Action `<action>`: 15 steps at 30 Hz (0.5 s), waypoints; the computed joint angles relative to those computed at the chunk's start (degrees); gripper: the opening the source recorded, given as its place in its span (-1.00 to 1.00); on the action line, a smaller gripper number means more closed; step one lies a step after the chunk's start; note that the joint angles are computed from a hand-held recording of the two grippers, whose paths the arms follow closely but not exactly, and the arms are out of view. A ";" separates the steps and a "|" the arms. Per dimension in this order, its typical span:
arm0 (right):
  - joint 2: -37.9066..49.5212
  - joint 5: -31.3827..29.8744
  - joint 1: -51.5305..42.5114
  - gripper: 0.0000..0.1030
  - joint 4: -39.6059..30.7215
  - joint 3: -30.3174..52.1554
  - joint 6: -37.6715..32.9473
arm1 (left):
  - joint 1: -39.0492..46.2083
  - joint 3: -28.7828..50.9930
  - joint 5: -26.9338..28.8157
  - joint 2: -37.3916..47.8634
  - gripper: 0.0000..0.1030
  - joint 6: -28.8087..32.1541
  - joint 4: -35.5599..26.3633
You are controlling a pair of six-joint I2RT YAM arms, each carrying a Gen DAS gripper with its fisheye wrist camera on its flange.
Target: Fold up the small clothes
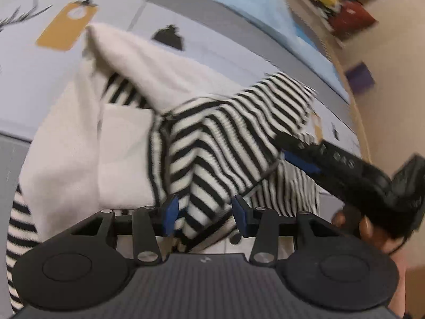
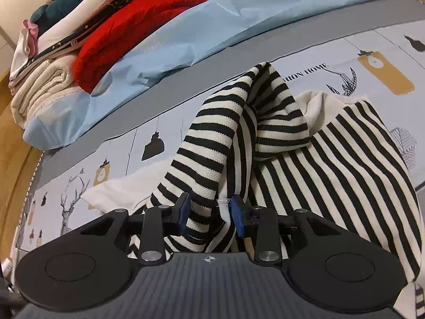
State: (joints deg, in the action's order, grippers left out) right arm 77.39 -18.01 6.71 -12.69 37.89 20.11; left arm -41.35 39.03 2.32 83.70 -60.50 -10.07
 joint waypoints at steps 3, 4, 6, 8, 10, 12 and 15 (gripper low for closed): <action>1.38 0.24 0.58 -0.39 1.23 -0.20 -0.67 | 0.67 -0.25 -0.29 -0.06 -0.07 -3.71 -0.78; 1.68 -0.65 0.43 -0.50 2.10 -0.43 -1.08 | 0.91 -0.43 -0.52 -0.24 -0.07 -4.59 -0.77; 1.12 -1.12 0.06 -0.82 2.32 -0.61 -1.43 | 0.91 0.05 -1.99 -0.87 -0.07 -4.83 -2.77; -0.98 -3.16 -1.19 -0.84 2.19 -1.19 -1.68 | 1.37 0.01 -2.93 -1.56 -0.07 -5.41 -4.22; -3.28 -5.03 -2.66 -0.85 0.91 -1.01 -2.35 | 1.67 -0.73 -3.09 -2.06 -0.07 -6.45 -4.12; -5.74 -7.81 -5.26 -0.85 -1.24 -0.50 -3.06 | 1.56 -0.61 -3.13 -1.84 -0.07 -6.91 -4.21; -9.49 -12.23 -10.42 -0.85 -6.55 0.78 -7.05 | 1.05 -1.23 -2.15 -2.18 -0.06 -7.93 -3.52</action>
